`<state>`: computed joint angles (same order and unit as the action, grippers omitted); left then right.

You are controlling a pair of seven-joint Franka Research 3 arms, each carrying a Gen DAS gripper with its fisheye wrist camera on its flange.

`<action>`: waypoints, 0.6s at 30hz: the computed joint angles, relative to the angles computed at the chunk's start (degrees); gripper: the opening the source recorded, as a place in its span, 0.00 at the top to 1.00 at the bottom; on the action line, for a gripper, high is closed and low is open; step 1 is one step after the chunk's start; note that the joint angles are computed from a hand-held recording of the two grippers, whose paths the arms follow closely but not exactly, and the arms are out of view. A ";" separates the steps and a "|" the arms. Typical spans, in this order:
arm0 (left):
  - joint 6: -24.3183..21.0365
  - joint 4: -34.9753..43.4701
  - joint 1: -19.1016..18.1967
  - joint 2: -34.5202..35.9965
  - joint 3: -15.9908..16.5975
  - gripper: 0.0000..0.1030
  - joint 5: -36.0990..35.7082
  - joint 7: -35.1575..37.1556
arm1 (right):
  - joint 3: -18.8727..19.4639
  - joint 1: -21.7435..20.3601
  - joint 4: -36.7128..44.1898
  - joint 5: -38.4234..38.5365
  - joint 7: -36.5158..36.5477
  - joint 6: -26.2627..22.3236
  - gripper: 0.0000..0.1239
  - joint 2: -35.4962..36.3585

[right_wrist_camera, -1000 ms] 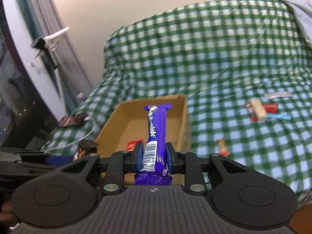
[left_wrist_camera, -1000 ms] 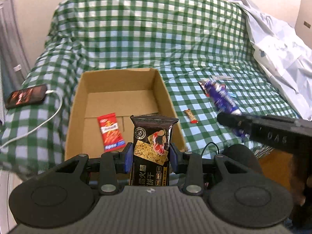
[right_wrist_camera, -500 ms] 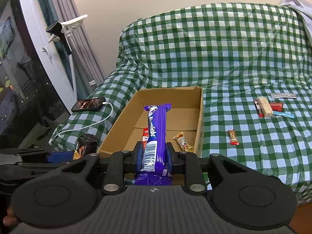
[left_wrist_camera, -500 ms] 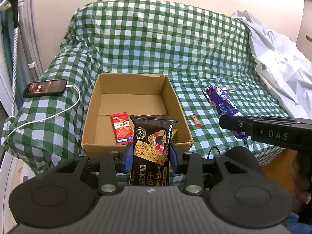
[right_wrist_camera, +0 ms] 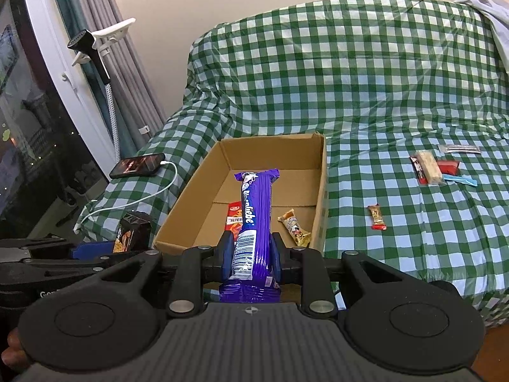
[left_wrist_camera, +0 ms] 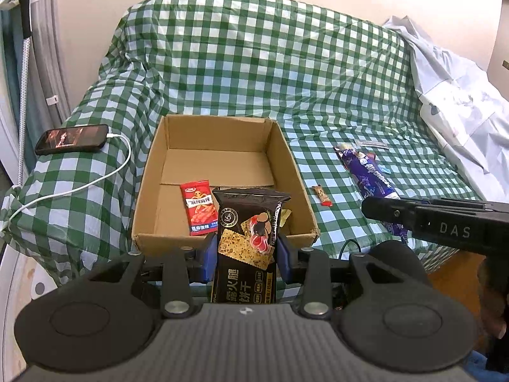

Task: Organize snacks
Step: 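Carry both bars over the box and lower them inside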

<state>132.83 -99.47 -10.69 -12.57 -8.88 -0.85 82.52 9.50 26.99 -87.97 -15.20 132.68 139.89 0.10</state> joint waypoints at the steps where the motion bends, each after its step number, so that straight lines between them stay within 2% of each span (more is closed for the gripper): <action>1: -0.06 0.03 0.03 0.11 0.03 0.59 -0.05 0.00 | -0.02 -0.01 0.27 0.13 -0.25 -0.27 0.79 0.23; 11: -1.39 3.87 0.92 3.95 -0.12 0.59 -0.10 -0.35 | -0.89 0.69 3.74 1.35 -1.95 -3.43 0.79 3.09; 18: -0.40 6.02 1.62 6.32 -0.55 0.59 1.87 -1.10 | -2.01 1.33 6.81 0.76 -2.12 -5.10 0.79 5.62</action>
<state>132.43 -93.45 -9.07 -6.25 -9.43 1.02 81.43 7.50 28.32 -81.16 -14.43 130.56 134.79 5.72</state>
